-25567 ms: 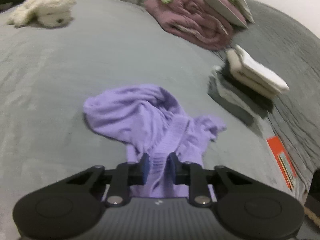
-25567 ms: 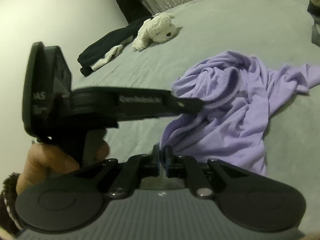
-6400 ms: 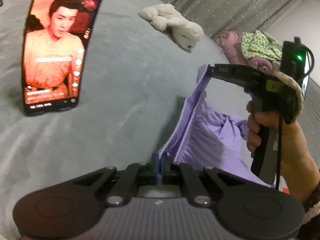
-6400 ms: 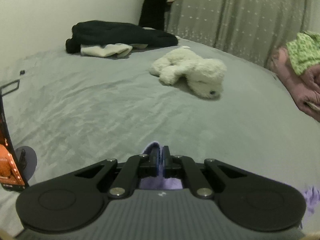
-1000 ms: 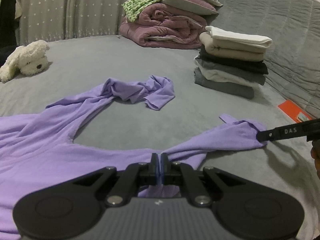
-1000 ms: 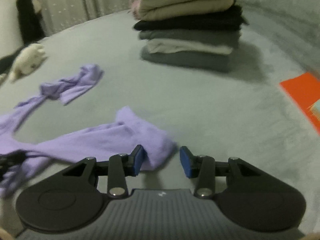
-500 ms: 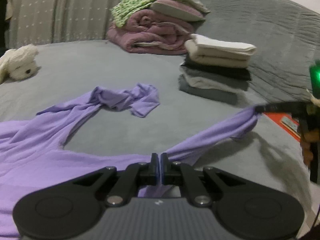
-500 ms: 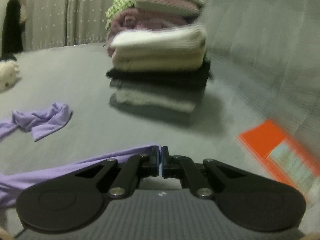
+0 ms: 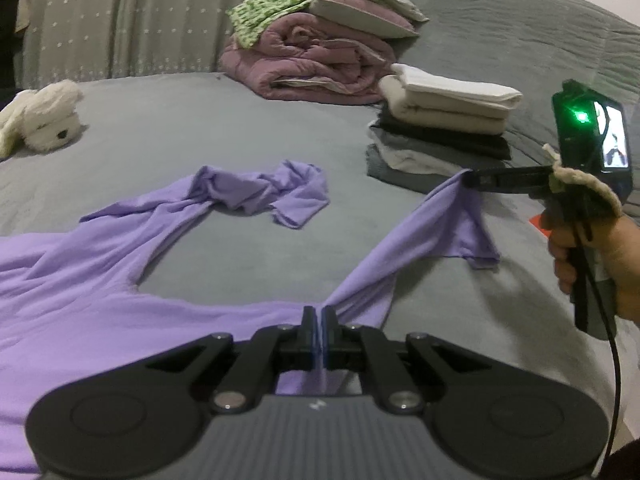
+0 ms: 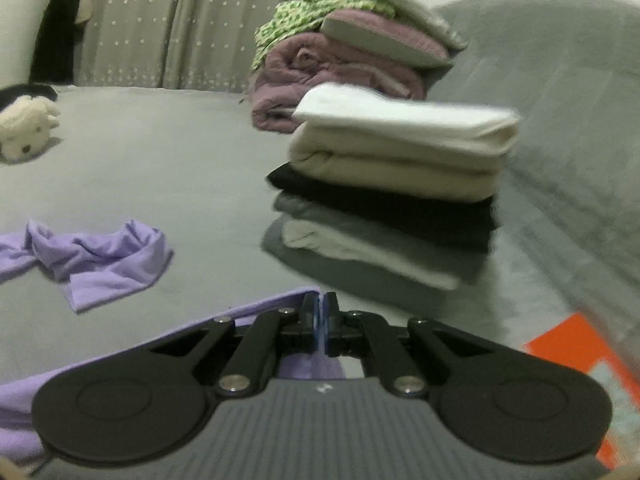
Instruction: Fold clothes
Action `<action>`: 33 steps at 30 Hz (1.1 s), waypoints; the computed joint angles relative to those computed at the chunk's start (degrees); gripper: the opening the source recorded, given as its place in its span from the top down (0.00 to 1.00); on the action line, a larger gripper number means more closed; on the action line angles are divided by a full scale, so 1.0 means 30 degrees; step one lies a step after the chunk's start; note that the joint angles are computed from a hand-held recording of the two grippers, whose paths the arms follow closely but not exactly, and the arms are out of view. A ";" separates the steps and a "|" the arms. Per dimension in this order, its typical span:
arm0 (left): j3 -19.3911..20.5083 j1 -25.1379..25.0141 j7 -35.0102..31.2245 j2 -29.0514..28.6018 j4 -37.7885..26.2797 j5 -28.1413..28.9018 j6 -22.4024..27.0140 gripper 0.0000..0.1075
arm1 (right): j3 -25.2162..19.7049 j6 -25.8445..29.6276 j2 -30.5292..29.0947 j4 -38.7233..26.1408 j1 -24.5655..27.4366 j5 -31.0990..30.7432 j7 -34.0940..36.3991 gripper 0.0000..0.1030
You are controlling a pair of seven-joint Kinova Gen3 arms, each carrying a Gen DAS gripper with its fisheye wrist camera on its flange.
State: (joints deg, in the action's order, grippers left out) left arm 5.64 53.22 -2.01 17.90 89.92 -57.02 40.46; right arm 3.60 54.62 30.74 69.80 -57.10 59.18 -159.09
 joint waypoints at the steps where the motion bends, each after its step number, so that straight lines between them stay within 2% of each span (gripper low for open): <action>1: 0.0018 -0.0100 -0.0099 0.0035 -0.0036 0.0214 0.0140 0.98 | -0.0187 -0.0455 -0.0061 0.0007 0.0314 -0.0385 -0.0090 0.90; 2: 0.0033 -0.0213 -0.0198 0.0064 -0.0061 0.0460 0.0244 0.98 | -0.0236 -0.0600 -0.0098 -0.0062 0.0487 -0.0758 -0.0253 0.88; 6: 0.0065 -0.0677 -0.0551 -0.0055 0.0096 0.1430 0.0161 0.98 | -0.0153 -0.1391 -0.0402 0.0051 0.1099 -0.2024 -0.1427 0.87; 10: 0.0043 -0.0709 -0.0852 -0.0096 0.0098 0.1605 0.0225 0.98 | 0.0020 -0.2692 -0.1405 0.1352 0.1806 -0.2774 -0.3670 0.87; 13: 0.0030 -0.0688 -0.0971 -0.0102 0.0096 0.1643 0.0288 0.98 | -0.0497 -0.3825 -0.2336 0.2479 0.2716 -0.3853 -0.4210 0.84; 16: 0.0016 -0.0656 -0.0983 -0.0085 0.0089 0.1650 0.0394 0.98 | -0.1182 -0.4721 -0.3091 0.3373 0.3465 -0.5043 -0.3464 0.51; 19: 0.0017 -0.0635 -0.1018 -0.0035 0.0060 0.1649 0.0501 0.98 | -0.1801 -0.4813 -0.3528 0.3889 0.3713 -0.5726 -0.1737 0.51; 26: -0.0052 -0.0474 -0.1070 0.0213 -0.0168 0.1601 0.0807 0.98 | -0.2418 -0.3979 -0.3051 0.3472 0.4069 -0.7909 0.1606 0.51; 27: -0.0069 -0.0451 -0.1049 0.0243 -0.0207 0.1600 0.0844 0.98 | -0.2255 -0.3959 -0.2957 0.3410 0.3994 -0.7947 0.1692 0.54; 28: -0.0083 -0.0433 -0.1039 0.0278 -0.0259 0.1603 0.0888 0.98 | -0.2115 -0.3931 -0.2868 0.3345 0.3935 -0.7981 0.1768 0.69; 29: -0.0111 -0.0377 -0.0980 0.0295 -0.0285 0.1545 0.0916 0.98 | -0.2006 -0.3880 -0.2862 0.3297 0.3915 -0.8080 0.1806 0.91; 33: -0.0239 -0.0072 -0.0559 0.0248 -0.0133 0.0832 0.0757 0.98 | -0.1517 -0.4247 -0.3219 0.3580 0.3944 -0.8282 0.1149 0.93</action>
State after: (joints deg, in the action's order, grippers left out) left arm 4.93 53.00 -3.69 18.65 89.52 -54.53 42.73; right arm -0.95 41.88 21.08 80.55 -45.26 34.33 -155.64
